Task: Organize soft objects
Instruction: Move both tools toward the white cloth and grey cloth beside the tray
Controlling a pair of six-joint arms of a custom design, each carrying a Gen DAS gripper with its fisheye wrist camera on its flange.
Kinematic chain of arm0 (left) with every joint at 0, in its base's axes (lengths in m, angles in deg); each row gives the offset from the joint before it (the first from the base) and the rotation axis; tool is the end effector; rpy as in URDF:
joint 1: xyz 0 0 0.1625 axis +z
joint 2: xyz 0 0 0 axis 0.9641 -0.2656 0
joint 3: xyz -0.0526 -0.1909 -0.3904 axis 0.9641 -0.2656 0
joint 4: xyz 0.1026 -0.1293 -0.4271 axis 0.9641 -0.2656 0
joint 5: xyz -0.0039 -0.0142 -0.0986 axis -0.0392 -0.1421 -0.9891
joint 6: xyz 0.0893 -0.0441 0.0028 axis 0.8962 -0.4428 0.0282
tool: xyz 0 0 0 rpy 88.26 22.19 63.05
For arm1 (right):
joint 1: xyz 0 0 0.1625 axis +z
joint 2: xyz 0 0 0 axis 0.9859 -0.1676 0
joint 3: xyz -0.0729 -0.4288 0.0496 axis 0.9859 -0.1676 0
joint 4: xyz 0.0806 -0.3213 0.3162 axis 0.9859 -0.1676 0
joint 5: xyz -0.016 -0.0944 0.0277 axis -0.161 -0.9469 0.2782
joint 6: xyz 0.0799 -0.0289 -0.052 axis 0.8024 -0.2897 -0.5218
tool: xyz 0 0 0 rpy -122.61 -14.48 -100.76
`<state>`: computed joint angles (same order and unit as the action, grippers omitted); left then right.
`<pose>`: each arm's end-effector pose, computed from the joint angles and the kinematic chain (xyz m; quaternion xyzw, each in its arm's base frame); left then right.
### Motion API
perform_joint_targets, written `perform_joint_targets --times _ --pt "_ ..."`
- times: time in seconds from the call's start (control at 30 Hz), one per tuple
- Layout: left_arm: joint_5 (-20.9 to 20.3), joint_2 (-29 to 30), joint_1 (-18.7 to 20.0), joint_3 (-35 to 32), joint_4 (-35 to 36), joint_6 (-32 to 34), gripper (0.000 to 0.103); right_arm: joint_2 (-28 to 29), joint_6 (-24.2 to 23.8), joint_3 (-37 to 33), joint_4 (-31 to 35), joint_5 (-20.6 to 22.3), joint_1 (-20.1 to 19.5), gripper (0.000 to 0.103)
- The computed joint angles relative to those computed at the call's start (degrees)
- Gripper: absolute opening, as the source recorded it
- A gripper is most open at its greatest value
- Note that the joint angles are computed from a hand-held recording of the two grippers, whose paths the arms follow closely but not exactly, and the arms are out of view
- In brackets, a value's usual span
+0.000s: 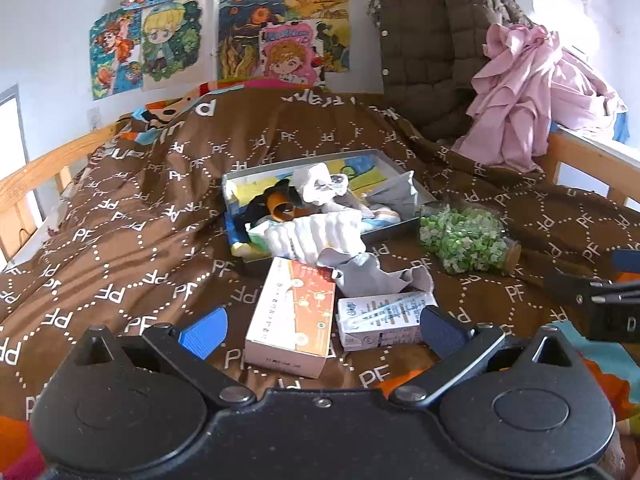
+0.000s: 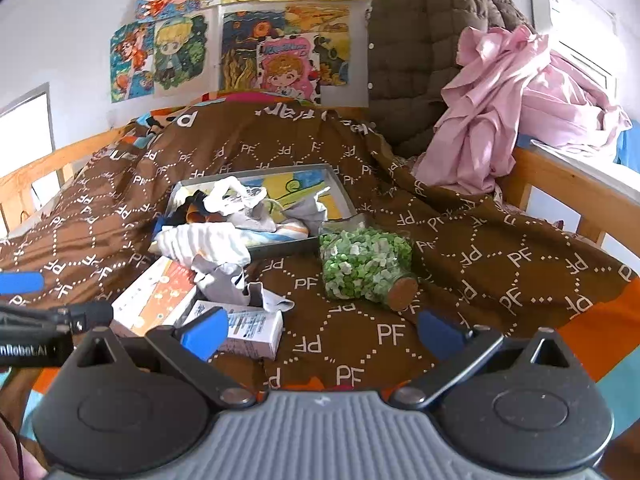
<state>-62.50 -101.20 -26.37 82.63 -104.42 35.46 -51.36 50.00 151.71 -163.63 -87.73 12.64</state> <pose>-0.3201 -0.6515 0.0663 0.3643 0.8127 -0.3831 0.2450 0.1133 -0.5869 0.2604 0.1017 -0.7540 0.5266 0.3792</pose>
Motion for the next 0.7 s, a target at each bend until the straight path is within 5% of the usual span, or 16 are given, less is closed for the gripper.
perform_joint_targets --times 0.7 --pt "3.34 0.91 0.42 -2.62 1.55 -4.56 0.102 0.62 -2.56 -0.64 3.02 2.6 -0.09 0.103"
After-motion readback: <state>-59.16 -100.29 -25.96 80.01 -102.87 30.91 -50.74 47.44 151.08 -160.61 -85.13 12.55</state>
